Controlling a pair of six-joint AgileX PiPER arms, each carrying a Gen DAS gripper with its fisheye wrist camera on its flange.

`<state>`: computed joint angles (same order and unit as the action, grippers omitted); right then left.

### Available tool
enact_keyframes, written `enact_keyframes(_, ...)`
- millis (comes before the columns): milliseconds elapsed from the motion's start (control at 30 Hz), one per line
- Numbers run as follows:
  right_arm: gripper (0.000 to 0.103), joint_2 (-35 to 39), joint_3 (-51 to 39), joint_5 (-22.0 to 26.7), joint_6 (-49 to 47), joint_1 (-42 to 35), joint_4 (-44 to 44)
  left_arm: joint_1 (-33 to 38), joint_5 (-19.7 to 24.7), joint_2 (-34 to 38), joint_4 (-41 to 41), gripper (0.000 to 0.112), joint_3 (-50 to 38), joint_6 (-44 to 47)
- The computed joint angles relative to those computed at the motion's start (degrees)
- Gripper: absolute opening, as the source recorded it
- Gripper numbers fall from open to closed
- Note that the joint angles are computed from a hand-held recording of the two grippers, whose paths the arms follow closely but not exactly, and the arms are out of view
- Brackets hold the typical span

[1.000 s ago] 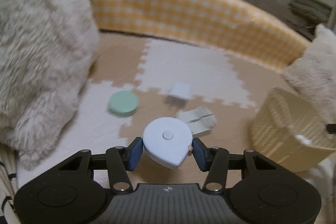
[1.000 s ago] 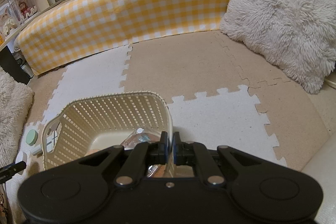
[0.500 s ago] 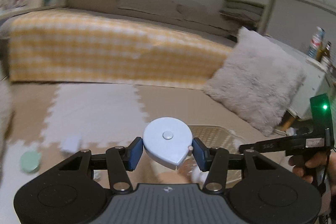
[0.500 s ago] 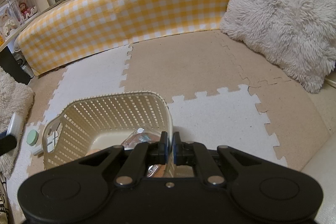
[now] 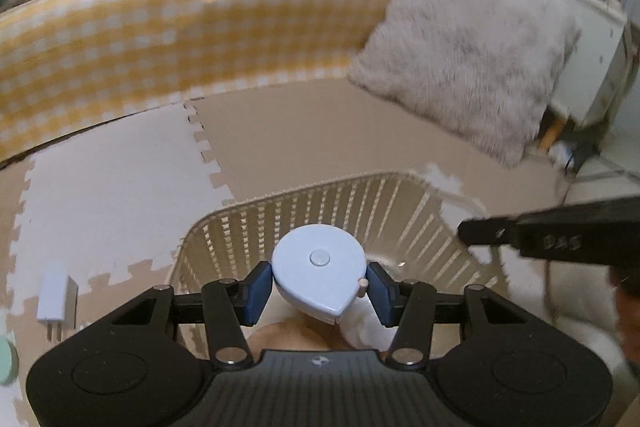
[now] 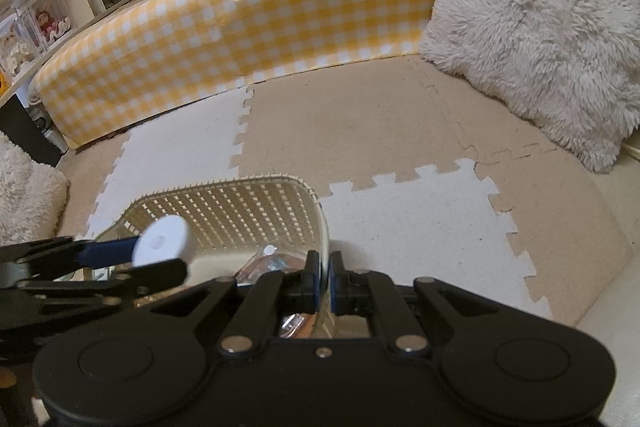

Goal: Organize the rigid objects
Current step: 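Lower the tape measure into the basket and open the left tool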

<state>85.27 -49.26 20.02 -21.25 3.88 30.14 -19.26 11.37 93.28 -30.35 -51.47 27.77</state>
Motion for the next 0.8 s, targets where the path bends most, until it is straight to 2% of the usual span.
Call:
enact_keyframes(133, 0.005, 0.05, -0.07, 0.21, -0.64, -0.18, 0.65, -0.90, 1.38, 2.97, 11.76, 0.052, -3.05, -8.34)
enact_keyframes(300, 0.005, 0.12, -0.23, 0.46, -0.96, -0.37, 0.99, -1.61, 2.69, 6.08, 20.32, 0.052, -5.79, -15.41)
enact_keyframes(467, 0.005, 0.13, -0.21, 0.47, -1.24, -0.45, 1.30, -2.59, 1.99, 7.31, 27.73, 0.053, -6.23, -22.44)
enact_keyframes(600, 0.005, 0.18, -0.30, 0.61, -1.16, -0.39, 1.22, -2.67, 0.62, 7.27, 27.89, 0.056, -5.65, -23.48)
enact_keyframes(800, 0.005, 0.16, -0.28, 0.41, -0.43, -0.10, 0.49, -2.81, 1.31, 7.01, 25.55, 0.062, -6.01, -21.70)
